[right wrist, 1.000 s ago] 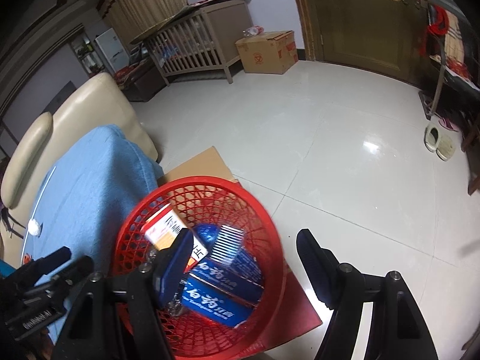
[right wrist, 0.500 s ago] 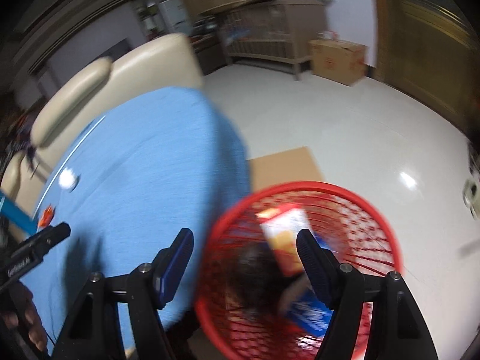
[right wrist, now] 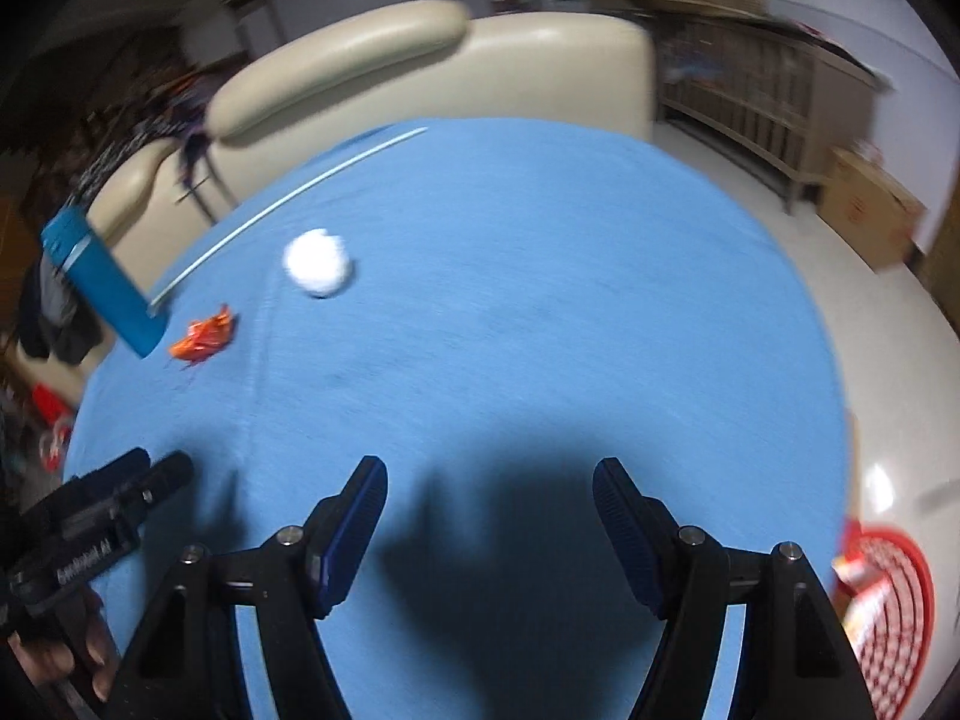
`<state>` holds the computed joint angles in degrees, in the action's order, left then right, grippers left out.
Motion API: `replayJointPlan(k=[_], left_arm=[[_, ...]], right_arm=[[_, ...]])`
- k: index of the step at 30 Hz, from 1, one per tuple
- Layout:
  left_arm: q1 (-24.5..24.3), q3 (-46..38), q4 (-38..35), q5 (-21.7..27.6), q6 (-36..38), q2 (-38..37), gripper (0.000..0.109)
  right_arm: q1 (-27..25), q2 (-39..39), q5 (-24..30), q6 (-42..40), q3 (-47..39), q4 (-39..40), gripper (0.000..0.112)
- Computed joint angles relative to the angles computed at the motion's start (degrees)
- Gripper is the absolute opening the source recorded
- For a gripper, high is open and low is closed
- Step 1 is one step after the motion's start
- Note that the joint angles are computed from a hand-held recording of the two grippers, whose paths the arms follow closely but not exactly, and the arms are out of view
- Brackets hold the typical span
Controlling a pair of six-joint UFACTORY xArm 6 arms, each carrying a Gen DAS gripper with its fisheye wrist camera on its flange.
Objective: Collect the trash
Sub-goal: 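Return to the table and grasp the white tissue ball with the right tool, then grasp the orange plastic bag bundle with the left tool while right holds tissue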
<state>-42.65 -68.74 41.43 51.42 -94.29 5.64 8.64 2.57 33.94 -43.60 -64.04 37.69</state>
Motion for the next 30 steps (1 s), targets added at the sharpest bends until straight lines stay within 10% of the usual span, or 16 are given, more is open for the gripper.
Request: replayJointPlan(k=[23,25,30], left_arm=[[7.1,10.5,1.0,-2.2,-5.7,-7.6,0.071],[8.0,10.0,0.9,-2.8,-5.1,-7.1,0.071],[10.5,7.4,0.3,-4.8,-3.3,-4.4,0.071]], right_arm=[[13.9,32.5,2.7,14.5,-39.0,-12.0,0.074],[13.9,33.9,4.0,14.8,-40.9,-12.7,0.038],[13.2,32.4,2.8,14.7,-38.7,-12.8,0.038]])
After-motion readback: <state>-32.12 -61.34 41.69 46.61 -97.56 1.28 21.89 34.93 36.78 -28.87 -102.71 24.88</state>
